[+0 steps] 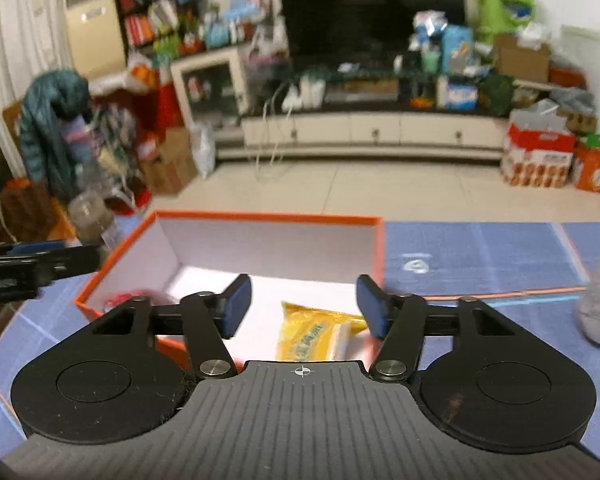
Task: Organize snacks
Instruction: 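Open the left tool over the orange box while the right tool releases the yellow bag inside, then move the left tool to the silver foil bag while the right tool approaches the white-red bun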
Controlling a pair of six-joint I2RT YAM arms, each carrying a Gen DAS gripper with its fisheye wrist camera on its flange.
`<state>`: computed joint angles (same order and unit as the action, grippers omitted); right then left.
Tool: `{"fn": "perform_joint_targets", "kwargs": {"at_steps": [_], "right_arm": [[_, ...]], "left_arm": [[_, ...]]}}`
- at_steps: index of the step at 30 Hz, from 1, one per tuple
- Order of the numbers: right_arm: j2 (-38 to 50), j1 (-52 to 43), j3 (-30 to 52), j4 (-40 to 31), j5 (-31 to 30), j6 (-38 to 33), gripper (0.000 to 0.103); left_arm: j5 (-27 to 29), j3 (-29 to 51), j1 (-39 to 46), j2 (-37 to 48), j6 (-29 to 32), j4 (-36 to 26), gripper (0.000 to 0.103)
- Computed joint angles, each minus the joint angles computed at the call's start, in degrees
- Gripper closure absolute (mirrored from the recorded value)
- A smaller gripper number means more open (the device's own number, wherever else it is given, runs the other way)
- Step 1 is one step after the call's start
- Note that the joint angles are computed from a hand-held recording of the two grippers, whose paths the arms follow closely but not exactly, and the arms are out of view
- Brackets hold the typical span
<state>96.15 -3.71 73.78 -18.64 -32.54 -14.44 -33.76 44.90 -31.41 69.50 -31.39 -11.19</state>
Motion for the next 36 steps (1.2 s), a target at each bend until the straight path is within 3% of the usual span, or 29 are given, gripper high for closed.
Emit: {"fn": "perform_joint_targets", "kwargs": {"at_steps": [3, 6, 8, 11, 13, 16, 23, 29, 36], "right_arm": [[-9.63, -10.24, -10.28, 0.85, -7.95, -3.95, 0.029], [-15.39, -20.74, -17.38, -2.99, -13.03, -11.81, 0.029], [-16.87, -26.36, -20.59, -4.16, -14.32, -15.52, 0.029], [-14.98, -31.03, -22.04, -5.15, -16.12, -18.55, 0.027], [-14.28, -32.09, -24.39, -1.34, -15.98, -20.57, 0.022], [-12.13, -30.95, -25.73, 2.21, -12.96, -22.80, 0.022], [-8.59, -25.64, -25.49, 1.56, -7.82, -24.45, 0.030], [-7.90, -22.40, -27.25, 3.28, -3.93, -27.10, 0.031], [-6.13, -22.33, -26.12, 2.46, -3.85, -27.19, 0.030]], "left_arm": [[-9.06, -7.65, -7.65, -13.95, -8.57, -8.66, 0.024], [-17.78, -10.36, -16.77, -20.21, -23.40, -24.63, 0.023], [-19.73, -11.40, -21.28, -21.23, -34.93, -34.41, 0.023], [-18.48, -14.43, -23.26, -24.72, -42.20, -37.49, 0.022], [-18.96, -15.65, -25.05, -24.17, -45.00, -38.02, 0.020], [-17.15, -16.19, -23.21, -23.45, -40.36, -34.04, 0.018], [-13.82, -17.53, -17.44, -21.72, -30.48, -24.65, 0.016], [-9.33, -18.16, -12.00, -17.84, -20.62, -16.10, 0.014], [-6.42, -16.83, -9.64, -10.31, -17.66, -10.23, 0.013]]}}
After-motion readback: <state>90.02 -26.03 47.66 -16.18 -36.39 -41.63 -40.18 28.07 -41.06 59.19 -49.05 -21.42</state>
